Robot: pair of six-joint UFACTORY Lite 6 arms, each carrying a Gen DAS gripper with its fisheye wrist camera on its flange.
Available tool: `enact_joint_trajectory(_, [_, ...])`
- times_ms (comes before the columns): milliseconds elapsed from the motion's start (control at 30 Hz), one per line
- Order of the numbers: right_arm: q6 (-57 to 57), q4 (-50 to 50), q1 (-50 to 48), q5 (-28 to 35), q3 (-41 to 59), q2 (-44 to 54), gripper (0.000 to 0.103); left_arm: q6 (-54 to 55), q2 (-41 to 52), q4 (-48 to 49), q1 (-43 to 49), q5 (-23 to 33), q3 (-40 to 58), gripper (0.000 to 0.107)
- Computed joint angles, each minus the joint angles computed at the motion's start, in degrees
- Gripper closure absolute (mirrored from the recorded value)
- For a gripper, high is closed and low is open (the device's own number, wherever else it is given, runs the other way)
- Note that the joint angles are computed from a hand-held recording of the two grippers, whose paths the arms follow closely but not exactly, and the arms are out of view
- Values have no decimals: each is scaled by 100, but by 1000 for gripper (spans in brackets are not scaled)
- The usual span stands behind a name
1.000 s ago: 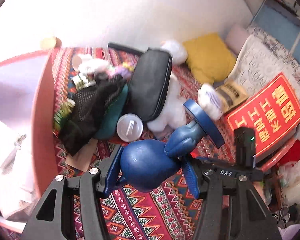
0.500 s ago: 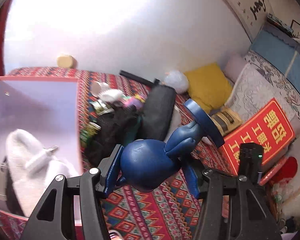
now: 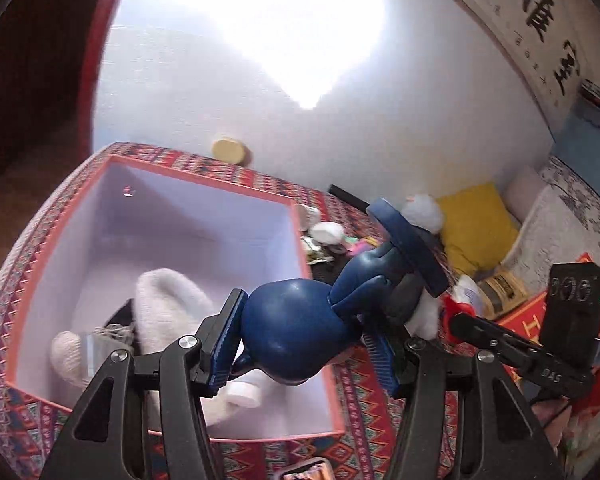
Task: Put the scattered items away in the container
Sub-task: 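Carry blue toy and red cone over the pink box and open both tools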
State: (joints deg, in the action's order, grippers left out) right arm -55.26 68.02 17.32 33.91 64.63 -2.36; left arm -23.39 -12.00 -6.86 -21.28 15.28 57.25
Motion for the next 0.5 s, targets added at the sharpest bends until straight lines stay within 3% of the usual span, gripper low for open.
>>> enact_joint_trajectory(267, [1107, -967, 1288, -877, 1271, 1284, 70, 1162, -151, -829, 1007, -151, -551, 52])
enact_joint_trajectory(500, [2156, -1971, 1678, -1136, 2399, 2491, 70, 1888, 481, -1465, 1228, -342, -435, 52])
